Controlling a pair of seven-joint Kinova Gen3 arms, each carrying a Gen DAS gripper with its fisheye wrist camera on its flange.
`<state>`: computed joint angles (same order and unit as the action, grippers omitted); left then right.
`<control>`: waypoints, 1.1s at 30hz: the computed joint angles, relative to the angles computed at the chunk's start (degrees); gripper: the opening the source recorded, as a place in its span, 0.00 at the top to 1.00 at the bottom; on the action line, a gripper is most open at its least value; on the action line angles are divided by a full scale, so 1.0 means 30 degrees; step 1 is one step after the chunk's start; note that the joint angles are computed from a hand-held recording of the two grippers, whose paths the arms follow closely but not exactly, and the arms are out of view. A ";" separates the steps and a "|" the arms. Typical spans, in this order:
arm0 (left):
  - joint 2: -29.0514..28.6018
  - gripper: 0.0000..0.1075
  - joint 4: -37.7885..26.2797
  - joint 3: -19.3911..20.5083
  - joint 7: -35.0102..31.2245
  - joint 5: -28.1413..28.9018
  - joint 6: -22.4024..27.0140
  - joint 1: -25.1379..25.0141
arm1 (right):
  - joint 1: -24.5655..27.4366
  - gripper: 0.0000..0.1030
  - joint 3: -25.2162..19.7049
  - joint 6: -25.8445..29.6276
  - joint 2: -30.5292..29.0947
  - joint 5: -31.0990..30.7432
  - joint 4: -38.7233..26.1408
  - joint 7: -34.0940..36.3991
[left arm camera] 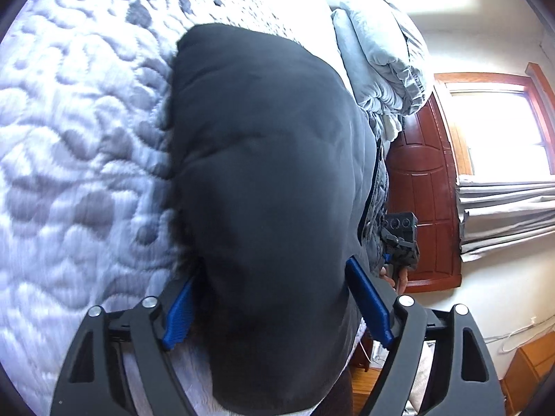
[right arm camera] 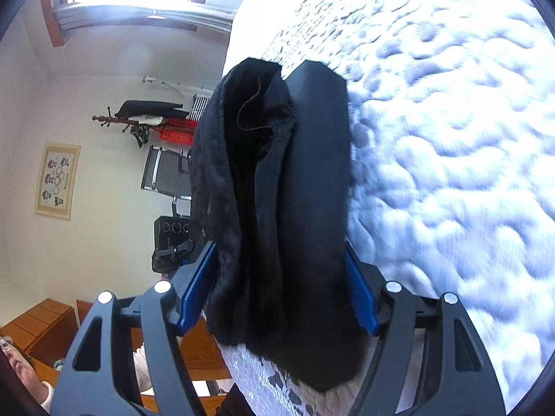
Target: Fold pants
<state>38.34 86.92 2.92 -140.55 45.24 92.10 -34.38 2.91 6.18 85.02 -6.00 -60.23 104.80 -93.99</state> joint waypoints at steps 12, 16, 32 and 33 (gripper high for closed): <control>-0.4195 0.08 0.4636 -0.1711 -0.2785 0.0476 -0.3597 -0.1053 | -0.1881 0.13 0.2337 0.0437 -0.4928 0.3729 0.0044 -0.4585; -0.6143 0.08 0.6536 -0.2483 -0.3574 0.0461 -0.5358 -0.0998 | -0.0305 0.09 -0.0516 0.1354 -0.5700 0.6229 -0.1931 -0.7692; -1.2596 0.08 1.1872 -0.4815 -0.5530 -0.2659 -1.0547 0.0695 | -0.0962 0.03 -0.9763 0.5920 -0.5273 1.3606 -0.7542 -2.0053; -1.2920 0.08 1.2145 -0.4957 -0.5628 -0.2822 -1.0765 0.0870 | -0.1108 0.03 -1.0167 0.6198 -0.5081 1.3739 -0.7821 -2.0703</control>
